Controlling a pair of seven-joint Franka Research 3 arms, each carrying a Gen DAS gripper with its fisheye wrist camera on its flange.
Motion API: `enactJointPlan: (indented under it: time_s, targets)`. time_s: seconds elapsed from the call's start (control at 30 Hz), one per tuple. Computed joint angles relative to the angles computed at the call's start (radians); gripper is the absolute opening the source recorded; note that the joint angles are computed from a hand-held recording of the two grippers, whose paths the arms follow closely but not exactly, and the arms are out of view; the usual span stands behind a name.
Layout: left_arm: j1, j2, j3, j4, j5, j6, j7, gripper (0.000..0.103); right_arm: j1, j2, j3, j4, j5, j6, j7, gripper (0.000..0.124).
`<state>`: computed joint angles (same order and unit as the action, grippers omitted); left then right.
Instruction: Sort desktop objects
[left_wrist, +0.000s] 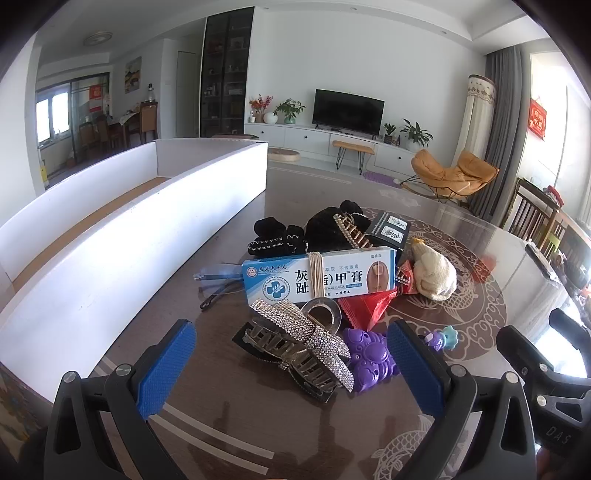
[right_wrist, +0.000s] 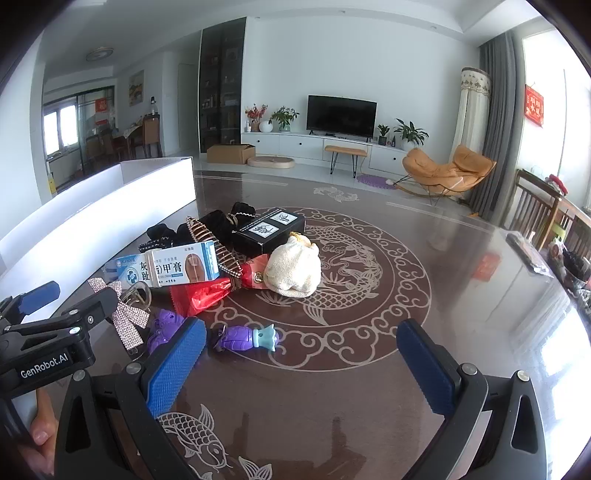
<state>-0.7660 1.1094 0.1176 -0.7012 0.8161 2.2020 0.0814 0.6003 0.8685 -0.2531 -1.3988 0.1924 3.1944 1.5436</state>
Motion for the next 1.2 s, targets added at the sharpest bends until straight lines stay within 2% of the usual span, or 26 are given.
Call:
enactJointPlan:
  time_s: [0.3, 1.2]
  targets:
    - [0.001, -0.002, -0.002, -0.004, -0.004, 0.002, -0.002, 0.103, -0.015, -0.006, 0.024, -0.010, 0.002, 0.002, -0.016, 0.103]
    - [0.001, -0.001, -0.001, -0.002, -0.005, 0.001, -0.002, 0.103, -0.013, 0.000, 0.029, 0.000, 0.004, -0.008, -0.022, 0.103]
